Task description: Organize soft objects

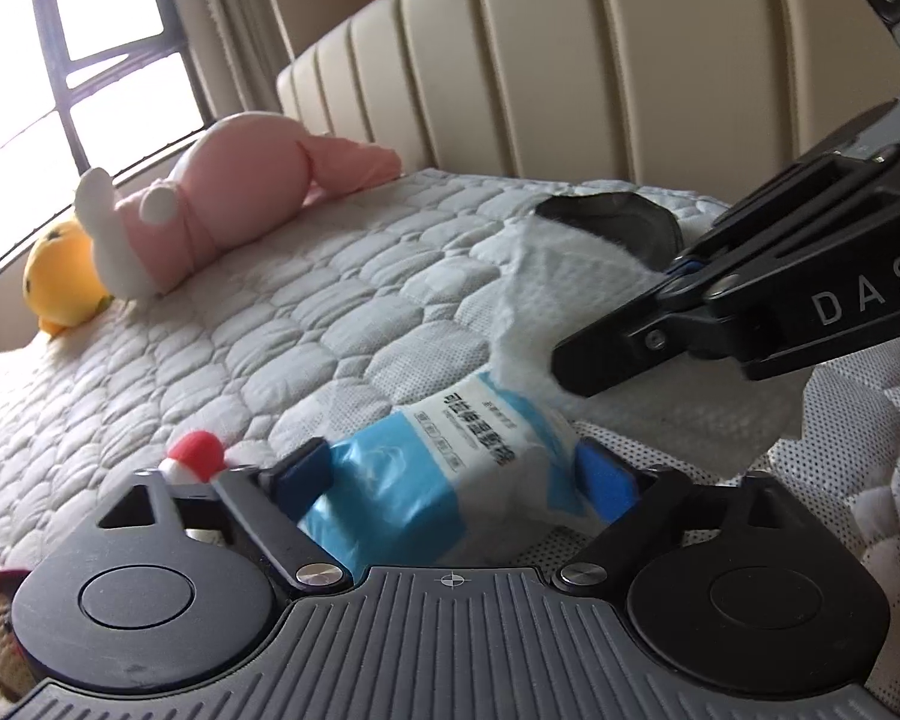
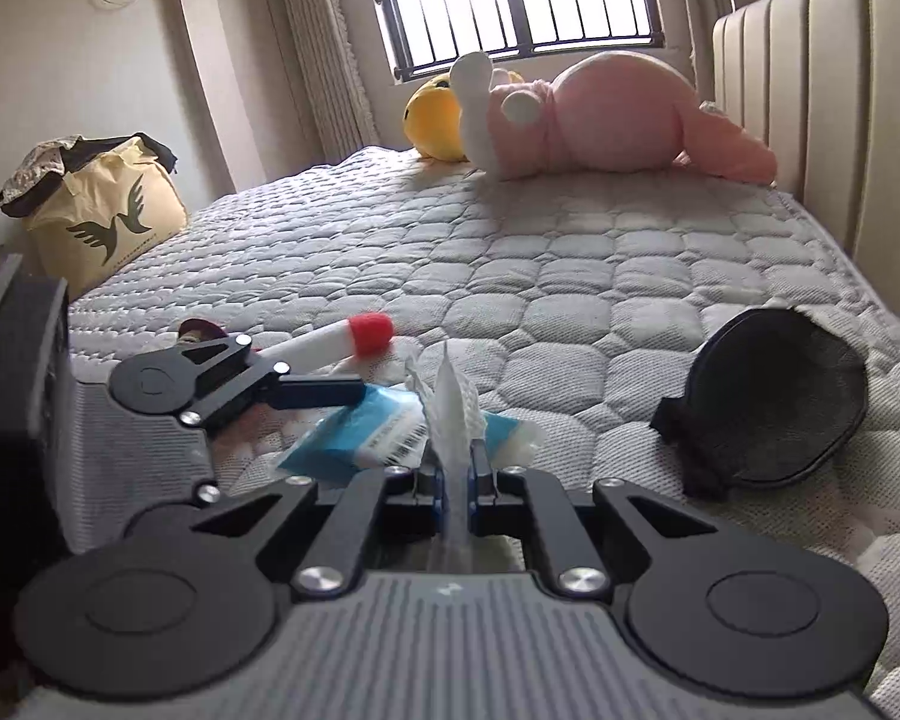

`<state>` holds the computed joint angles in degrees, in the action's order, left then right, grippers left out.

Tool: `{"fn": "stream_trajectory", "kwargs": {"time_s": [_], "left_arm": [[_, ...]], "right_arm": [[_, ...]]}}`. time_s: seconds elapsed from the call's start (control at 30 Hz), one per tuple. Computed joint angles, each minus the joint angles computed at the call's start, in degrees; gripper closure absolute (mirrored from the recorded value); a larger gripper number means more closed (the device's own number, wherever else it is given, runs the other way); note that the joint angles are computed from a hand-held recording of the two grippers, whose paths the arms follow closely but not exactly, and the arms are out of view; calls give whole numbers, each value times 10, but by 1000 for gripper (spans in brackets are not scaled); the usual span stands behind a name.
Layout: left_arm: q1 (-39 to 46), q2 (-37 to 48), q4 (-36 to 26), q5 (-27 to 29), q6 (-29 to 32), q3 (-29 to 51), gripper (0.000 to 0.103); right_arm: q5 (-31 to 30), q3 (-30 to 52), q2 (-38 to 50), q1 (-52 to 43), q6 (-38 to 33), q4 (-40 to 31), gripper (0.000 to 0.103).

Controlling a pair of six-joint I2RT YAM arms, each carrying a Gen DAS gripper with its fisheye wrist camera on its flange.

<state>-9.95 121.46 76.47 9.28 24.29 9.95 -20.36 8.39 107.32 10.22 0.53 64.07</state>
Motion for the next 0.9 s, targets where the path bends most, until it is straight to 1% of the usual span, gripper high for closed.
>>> {"fn": "stream_trajectory", "kwargs": {"time_s": [0.03,0.1,0.13,0.2,0.23,0.33,0.47,0.57,0.63,0.77,0.9], "left_arm": [[8,-10,-9,8,-4,-3,23],[26,-36,-29,30,-11,-12,35],[34,-50,-39,40,-16,-18,38],[53,-78,-57,60,-28,-28,48],[63,-91,-62,70,-34,-34,50],[96,-114,-62,87,-47,-46,51],[144,-140,-93,112,-58,-46,51],[164,-140,-101,114,-64,-47,51],[171,-129,-92,117,-63,-50,50],[190,-88,-47,127,-58,-57,50],[239,-65,-47,158,-54,-48,50]], "right_arm": [[6,-3,2,-1,-3,9,95],[9,-5,1,-1,-4,15,95],[7,-4,-1,-1,-3,14,95],[10,-6,-4,3,-2,16,95],[12,-8,-6,6,-1,17,95],[13,-8,-14,11,-5,10,95],[22,-14,-32,26,-7,1,95],[34,-14,-45,39,-3,-11,95],[44,-12,-54,52,-2,-21,95],[71,-9,-71,85,-1,-40,95],[91,1,-76,107,-2,-59,95]]}}
